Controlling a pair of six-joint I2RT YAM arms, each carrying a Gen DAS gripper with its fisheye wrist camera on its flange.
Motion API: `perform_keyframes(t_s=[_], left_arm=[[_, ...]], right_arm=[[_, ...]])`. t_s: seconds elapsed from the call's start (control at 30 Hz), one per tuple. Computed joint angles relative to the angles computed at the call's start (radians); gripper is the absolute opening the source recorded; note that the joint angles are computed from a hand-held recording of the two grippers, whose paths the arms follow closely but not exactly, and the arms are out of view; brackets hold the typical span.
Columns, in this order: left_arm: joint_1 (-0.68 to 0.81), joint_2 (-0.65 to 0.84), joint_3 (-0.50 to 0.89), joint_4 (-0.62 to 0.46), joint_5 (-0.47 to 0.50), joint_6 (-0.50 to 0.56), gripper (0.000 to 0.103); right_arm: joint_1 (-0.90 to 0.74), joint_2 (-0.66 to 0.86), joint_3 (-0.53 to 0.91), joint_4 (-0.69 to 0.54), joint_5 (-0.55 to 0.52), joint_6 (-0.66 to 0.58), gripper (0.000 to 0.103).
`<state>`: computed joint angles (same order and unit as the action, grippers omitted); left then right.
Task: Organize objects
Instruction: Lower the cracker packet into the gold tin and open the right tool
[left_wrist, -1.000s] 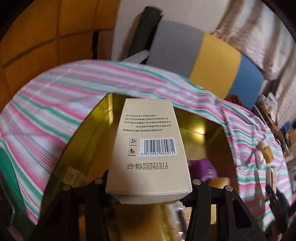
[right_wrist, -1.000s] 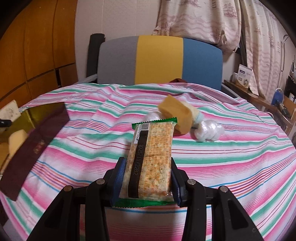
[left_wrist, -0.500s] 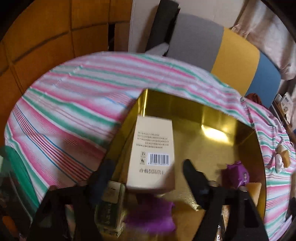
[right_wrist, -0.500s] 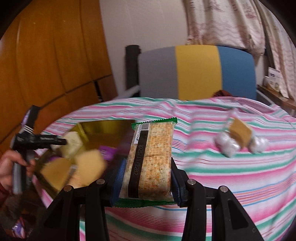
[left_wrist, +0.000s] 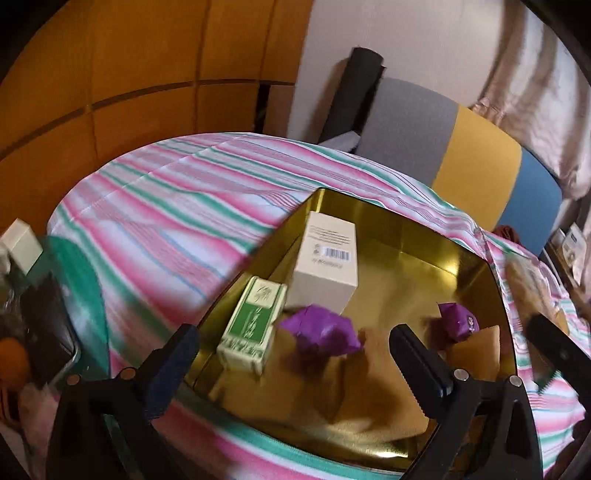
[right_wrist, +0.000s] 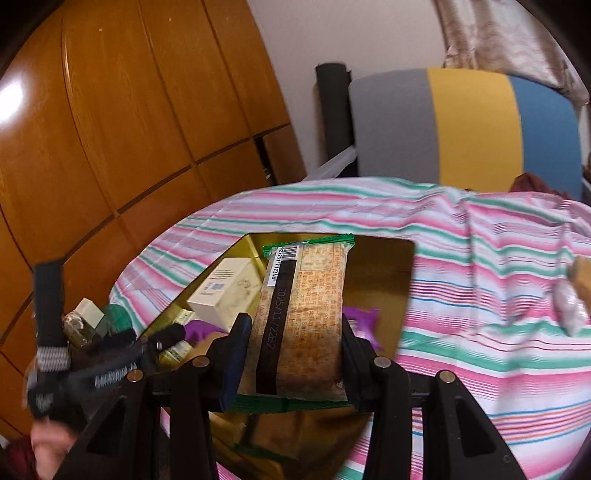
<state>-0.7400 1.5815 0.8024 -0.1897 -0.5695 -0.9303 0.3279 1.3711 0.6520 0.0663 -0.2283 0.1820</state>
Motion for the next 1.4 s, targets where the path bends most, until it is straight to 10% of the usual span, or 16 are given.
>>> perform_keyframes(t_s=[0.77,1.4], left_arm=[[-0.011,-0.059,-0.063,-0.106,0.019,-0.27,0.103],[-0.08,-0.051,-0.028,-0.136,0.01,-0.296,0.103]], right_arm=[[0.109,0.577,0.515,-0.171,-0.01,0.188,0.045],[0.114,0.351,0.307,-0.113,0.035,0.12,0.048]])
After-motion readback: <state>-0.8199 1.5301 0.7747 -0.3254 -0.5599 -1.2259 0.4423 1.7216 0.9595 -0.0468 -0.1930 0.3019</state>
